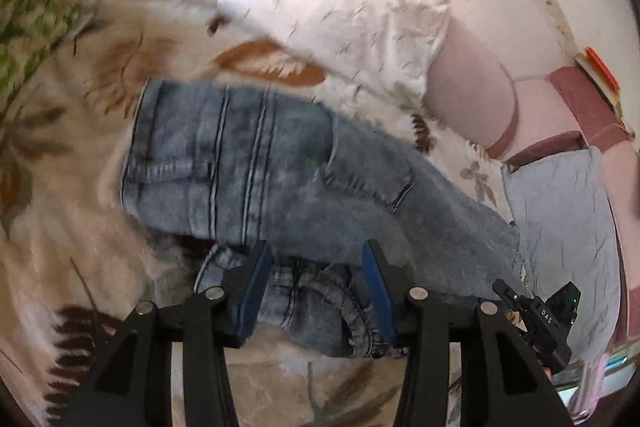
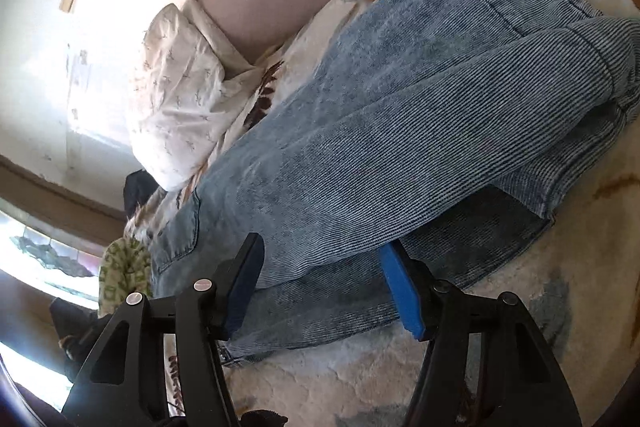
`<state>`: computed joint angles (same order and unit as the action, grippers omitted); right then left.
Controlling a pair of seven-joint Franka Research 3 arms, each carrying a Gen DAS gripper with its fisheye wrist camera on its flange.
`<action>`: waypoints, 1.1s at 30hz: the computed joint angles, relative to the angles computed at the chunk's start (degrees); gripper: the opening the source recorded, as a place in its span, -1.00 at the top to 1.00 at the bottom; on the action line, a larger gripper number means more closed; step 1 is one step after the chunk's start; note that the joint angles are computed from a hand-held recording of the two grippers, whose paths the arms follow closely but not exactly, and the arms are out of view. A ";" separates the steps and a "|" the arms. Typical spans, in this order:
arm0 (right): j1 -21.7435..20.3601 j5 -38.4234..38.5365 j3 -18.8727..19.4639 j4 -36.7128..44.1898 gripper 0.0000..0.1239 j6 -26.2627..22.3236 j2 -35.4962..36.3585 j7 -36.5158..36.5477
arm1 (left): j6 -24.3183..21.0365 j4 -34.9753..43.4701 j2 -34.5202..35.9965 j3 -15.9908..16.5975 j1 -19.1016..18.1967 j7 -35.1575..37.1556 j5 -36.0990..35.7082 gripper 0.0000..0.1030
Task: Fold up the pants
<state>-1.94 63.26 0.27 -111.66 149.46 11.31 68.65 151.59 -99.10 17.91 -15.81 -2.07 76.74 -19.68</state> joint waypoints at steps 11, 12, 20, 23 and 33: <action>0.81 0.06 1.02 1.06 0.03 3.01 1.30 0.17 | -0.31 3.55 4.08 -2.20 2.26 -1.32 -8.58 0.05; 0.74 0.64 1.14 1.04 0.03 3.28 1.39 -0.07 | 0.27 3.96 4.74 -2.75 2.66 -0.93 -9.81 0.05; 0.47 1.85 1.50 1.85 0.48 5.13 3.34 0.34 | 2.52 3.77 6.18 -3.42 3.34 -2.25 -11.41 0.67; 0.41 2.05 1.97 1.64 0.74 7.07 3.69 0.84 | 4.22 2.75 5.92 -4.00 3.81 -1.51 -11.84 0.81; 0.98 6.50 2.65 -1.37 0.82 10.60 -0.82 -7.10 | 8.70 -1.85 0.50 -5.06 4.72 1.82 -12.23 0.90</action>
<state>-0.97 69.76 2.92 -113.03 160.06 10.49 61.55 160.29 -100.95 18.42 -20.87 2.65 78.56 -31.91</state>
